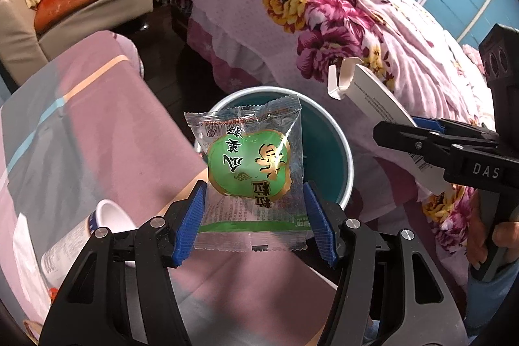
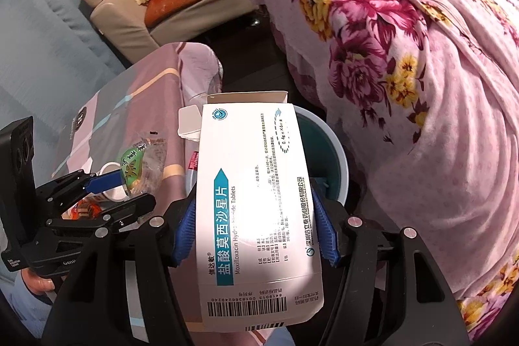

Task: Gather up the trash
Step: 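Carry both items to the bin and open the left tool over it, then open the right tool over the bin to drop the medicine box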

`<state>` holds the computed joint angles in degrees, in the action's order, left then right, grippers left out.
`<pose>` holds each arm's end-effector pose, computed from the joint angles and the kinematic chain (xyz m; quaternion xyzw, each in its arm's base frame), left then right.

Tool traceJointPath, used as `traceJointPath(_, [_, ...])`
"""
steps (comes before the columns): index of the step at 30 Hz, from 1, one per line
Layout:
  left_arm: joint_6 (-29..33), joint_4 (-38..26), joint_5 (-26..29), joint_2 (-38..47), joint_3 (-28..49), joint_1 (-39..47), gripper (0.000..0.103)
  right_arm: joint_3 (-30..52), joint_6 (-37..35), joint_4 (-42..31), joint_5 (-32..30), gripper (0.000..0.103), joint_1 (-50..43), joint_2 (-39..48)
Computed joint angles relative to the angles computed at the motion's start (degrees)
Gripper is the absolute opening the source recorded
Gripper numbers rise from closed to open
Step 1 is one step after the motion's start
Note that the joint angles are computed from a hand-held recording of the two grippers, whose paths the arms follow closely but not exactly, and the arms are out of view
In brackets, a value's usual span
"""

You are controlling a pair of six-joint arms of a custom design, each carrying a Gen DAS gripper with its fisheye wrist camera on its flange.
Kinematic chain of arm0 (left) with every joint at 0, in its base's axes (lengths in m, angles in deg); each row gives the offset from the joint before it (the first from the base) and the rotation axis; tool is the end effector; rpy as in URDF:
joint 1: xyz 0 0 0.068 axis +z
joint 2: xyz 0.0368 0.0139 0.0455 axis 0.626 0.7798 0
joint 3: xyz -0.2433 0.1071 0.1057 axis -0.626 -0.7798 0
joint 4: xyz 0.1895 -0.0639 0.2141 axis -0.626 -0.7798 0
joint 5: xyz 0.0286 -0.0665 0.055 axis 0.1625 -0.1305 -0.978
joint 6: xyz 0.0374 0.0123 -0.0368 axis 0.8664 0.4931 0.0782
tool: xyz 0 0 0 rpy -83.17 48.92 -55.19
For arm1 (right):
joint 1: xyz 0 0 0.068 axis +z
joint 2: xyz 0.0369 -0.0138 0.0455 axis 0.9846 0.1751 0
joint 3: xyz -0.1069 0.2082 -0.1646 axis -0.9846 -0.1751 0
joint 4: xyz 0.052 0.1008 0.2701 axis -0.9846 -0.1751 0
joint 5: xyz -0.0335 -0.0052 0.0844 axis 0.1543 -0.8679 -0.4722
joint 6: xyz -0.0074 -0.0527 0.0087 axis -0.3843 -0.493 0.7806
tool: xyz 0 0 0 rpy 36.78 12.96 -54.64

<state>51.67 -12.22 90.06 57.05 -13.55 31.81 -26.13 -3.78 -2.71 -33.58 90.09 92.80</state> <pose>0.2650 -0.0458 0.1794 0.2725 0.9291 -0.1659 0.1871 0.1978 0.0393 0.1986 0.1049 0.9586 0.1243 0.2337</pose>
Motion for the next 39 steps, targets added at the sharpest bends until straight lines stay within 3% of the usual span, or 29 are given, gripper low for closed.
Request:
traceJointPath(7, [-1.4,2.0,-0.5,2.9,1.0,-2.7,0.064,-0.1,-0.9,-0.3,-0.2,0.059,-2.5,-0.1])
traceJointPath(11, [-2.1,2.7,-0.6,3.1,1.1,-3.2,0.078,0.1,-1.0,-0.6,0.0,0.059,-3.0,0.3])
traceJointPath(15, [-2.2,3.0,-1.0,2.5,0.8,-3.3,0.081,0.3,-0.9,-0.6,0.3,0.059,-2.6,0.9])
traceJointPath(17, [-2.1,2.7,-1.1,1.9,0.7,-2.7,0.090,0.5,-0.4,-0.4,0.6,0.059,-2.0,1.2])
traceJointPath(28, [0.9,-1.1,2.4,-0.5,0.9,5.5,0.090,1.7,1.4,1.2,1.9,0.061,1.8,5.3])
traceJointPath(36, [5.0,-3.9,3.4,-2.0,0.5,10.8,0.090,3.3,4.1,2.9,1.6,0.073,5.2,9.8])
traceJointPath(39, [6.9,-5.0,3.6,-2.8,0.5,13.2,0.090,3.9,5.3,2.3,2.7,0.073,7.4,9.7])
